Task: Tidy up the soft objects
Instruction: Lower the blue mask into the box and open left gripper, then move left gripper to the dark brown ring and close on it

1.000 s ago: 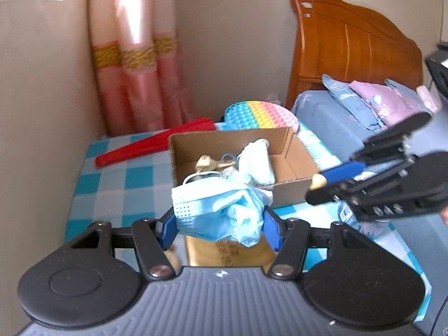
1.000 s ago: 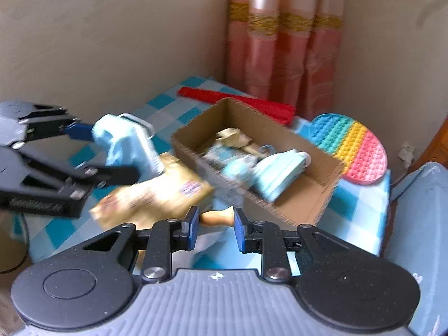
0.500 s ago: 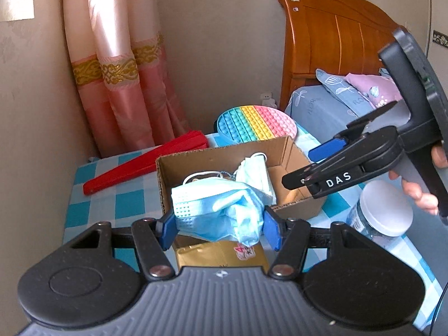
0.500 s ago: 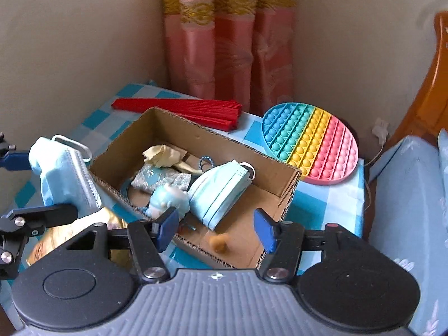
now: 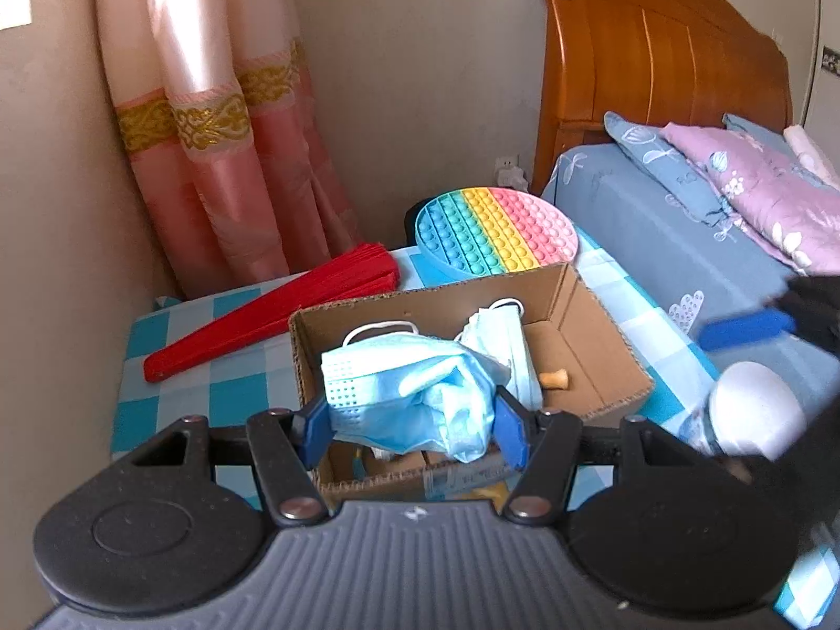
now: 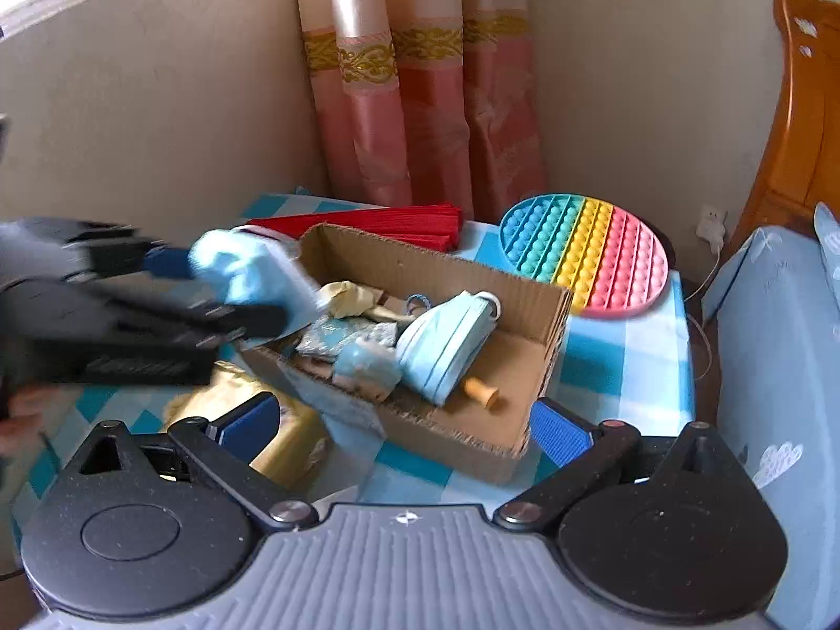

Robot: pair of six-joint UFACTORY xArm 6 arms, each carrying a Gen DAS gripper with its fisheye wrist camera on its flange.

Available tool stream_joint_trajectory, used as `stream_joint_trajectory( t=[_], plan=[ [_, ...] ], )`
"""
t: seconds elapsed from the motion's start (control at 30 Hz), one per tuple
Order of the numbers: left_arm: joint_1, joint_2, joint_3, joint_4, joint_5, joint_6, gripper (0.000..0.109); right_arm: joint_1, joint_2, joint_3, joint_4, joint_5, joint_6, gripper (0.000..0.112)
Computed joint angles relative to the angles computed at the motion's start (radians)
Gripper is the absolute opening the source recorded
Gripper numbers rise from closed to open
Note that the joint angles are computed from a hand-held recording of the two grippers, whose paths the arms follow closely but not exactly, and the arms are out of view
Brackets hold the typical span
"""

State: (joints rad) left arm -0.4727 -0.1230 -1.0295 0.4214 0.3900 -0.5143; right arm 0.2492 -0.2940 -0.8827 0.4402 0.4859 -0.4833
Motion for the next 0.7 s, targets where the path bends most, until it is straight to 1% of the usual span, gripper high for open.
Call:
stream_joint_trajectory(
  t=[0.1,0.17,0.23,0.3,0.33,0.37,0.4,0.47,0.53,0.7],
  plan=[
    [-0.002,0.054,-0.060,-0.013,0.028,0.033,0.061,0.012,-0.039,0.055,-0.014,-0.042,0.029,0.103],
    [-0.001,0.088,-0.102,-0.028,0.038,0.050,0.061,0.017,-0.064,0.087,-0.024,-0.051,0.044,0.103],
    [0.000,0.118,-0.137,-0.022,0.037,0.053,0.064,0.022,-0.090,0.119,-0.007,-0.064,0.043,0.103],
    [0.001,0.151,-0.175,0.024,0.033,0.022,0.079,0.026,-0.115,0.148,0.015,-0.081,0.050,0.103],
    [0.001,0.163,-0.189,0.061,0.036,-0.008,0.089,0.028,-0.125,0.160,0.031,-0.087,0.049,0.103],
    [0.001,0.169,-0.195,0.105,0.032,-0.045,0.091,0.028,-0.136,0.170,0.045,-0.087,0.051,0.103],
    [0.001,0.172,-0.198,0.115,0.032,-0.050,0.091,0.027,-0.144,0.178,0.050,-0.086,0.067,0.103],
    [-0.001,0.167,-0.194,0.096,0.039,-0.035,0.091,0.026,-0.161,0.195,0.053,-0.089,0.091,0.103],
    [-0.002,0.142,-0.168,0.112,0.041,-0.061,0.091,0.032,-0.178,0.217,0.031,-0.119,0.122,0.103],
    [-0.006,0.046,-0.074,0.160,0.045,-0.127,0.093,0.046,-0.216,0.266,-0.130,-0.174,0.264,0.103]
  ],
)
